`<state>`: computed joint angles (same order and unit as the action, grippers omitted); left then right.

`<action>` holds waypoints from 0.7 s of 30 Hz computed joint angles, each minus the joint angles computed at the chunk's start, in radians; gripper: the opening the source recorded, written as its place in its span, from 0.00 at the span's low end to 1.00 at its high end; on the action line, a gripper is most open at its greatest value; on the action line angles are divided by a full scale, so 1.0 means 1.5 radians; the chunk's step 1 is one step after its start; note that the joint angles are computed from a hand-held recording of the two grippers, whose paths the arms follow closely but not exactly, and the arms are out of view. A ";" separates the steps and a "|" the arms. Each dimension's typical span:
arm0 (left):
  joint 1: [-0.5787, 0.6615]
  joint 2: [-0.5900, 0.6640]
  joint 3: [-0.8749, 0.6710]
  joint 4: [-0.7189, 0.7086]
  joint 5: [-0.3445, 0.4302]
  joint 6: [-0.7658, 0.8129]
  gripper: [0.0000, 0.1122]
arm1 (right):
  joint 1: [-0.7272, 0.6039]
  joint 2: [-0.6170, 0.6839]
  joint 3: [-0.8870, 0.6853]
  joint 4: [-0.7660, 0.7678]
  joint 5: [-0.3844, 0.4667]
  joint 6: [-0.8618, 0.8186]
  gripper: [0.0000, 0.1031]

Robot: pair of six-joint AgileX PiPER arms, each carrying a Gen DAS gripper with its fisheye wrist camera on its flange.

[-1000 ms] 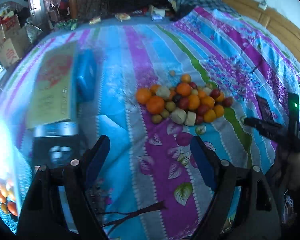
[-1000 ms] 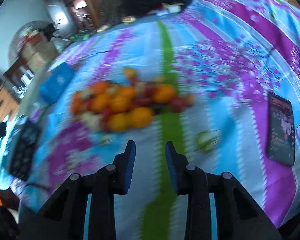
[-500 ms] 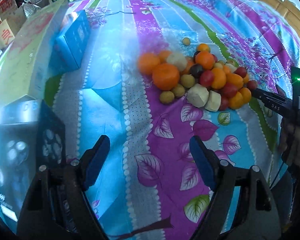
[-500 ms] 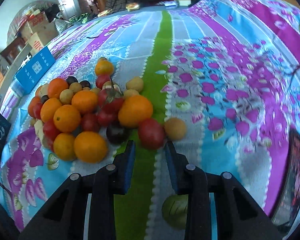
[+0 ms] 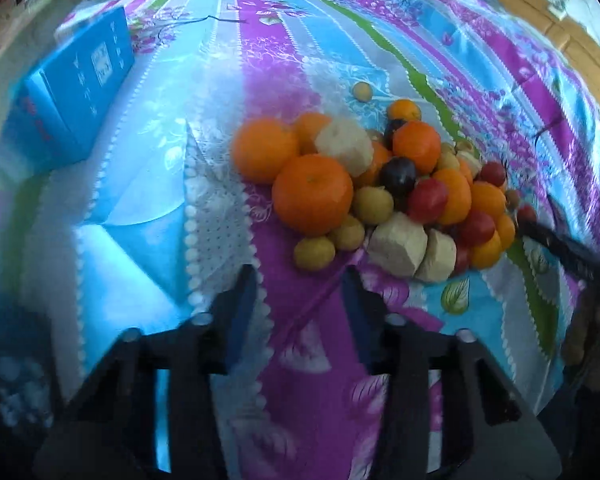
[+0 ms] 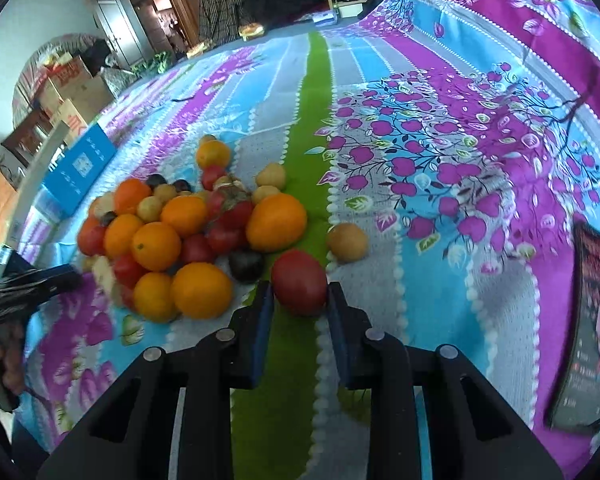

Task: Organize fruits
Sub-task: 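Grasp a small yellow fruit with the left tool while the right tool grasps a red tomato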

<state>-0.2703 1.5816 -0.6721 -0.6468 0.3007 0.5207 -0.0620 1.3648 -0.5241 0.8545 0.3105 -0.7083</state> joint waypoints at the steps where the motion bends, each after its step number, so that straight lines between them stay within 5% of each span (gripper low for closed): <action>1: 0.005 0.008 -0.001 -0.036 -0.005 0.032 0.32 | -0.001 -0.013 0.007 0.010 0.007 -0.004 0.30; 4: 0.018 0.024 0.000 -0.153 -0.005 0.148 0.32 | 0.000 -0.029 0.015 0.021 0.017 -0.004 0.30; 11: -0.018 0.037 -0.008 -0.157 -0.022 0.167 0.31 | 0.024 -0.039 0.001 -0.006 0.025 0.034 0.30; 21: 0.076 0.024 0.036 -0.446 0.024 0.457 0.30 | 0.017 -0.017 0.004 0.034 0.024 0.003 0.30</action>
